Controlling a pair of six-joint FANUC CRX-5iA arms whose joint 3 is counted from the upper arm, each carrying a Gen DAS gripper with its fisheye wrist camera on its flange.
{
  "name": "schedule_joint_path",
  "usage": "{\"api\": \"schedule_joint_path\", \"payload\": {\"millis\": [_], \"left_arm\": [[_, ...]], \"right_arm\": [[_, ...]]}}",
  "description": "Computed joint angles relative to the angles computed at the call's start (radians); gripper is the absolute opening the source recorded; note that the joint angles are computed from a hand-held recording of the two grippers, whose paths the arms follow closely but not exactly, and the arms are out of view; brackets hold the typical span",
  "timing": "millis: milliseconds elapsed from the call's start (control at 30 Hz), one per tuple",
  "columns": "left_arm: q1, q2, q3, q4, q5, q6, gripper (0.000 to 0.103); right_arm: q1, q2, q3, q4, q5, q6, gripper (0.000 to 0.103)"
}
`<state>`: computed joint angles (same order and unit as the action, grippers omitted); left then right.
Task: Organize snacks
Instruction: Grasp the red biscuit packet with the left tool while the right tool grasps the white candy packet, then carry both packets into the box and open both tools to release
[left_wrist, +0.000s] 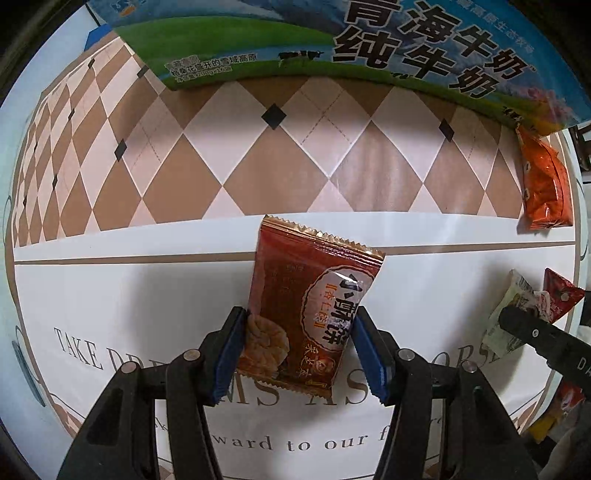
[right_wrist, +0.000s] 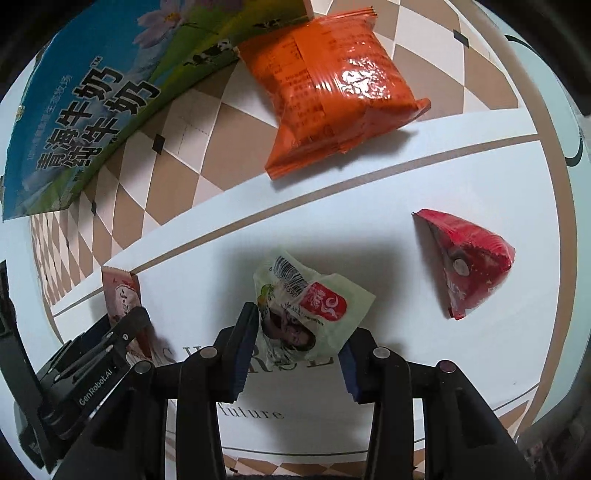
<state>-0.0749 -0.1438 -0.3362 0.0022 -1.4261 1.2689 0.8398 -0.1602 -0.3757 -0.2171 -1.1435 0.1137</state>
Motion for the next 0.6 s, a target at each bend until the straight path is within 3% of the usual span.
{"api": "schedule_joint_path", "payload": {"millis": [100, 300, 600], "left_arm": [[0.025, -0.028, -0.032, 0.003, 0.011, -0.017, 0.054], [0.051, -0.016, 0.015, 0.017, -0.027, -0.052, 0.054], [0.118, -0.059, 0.112, 0.183, -0.112, -0.077, 0.054]], "right_arm": [[0.013, -0.008, -0.008, 0.023, 0.002, -0.018, 0.043], [0.051, -0.033, -0.017, 0.061, -0.002, -0.028, 0.041], [0.077, -0.098, 0.025, 0.137, 0.005, -0.035, 0.041]]}}
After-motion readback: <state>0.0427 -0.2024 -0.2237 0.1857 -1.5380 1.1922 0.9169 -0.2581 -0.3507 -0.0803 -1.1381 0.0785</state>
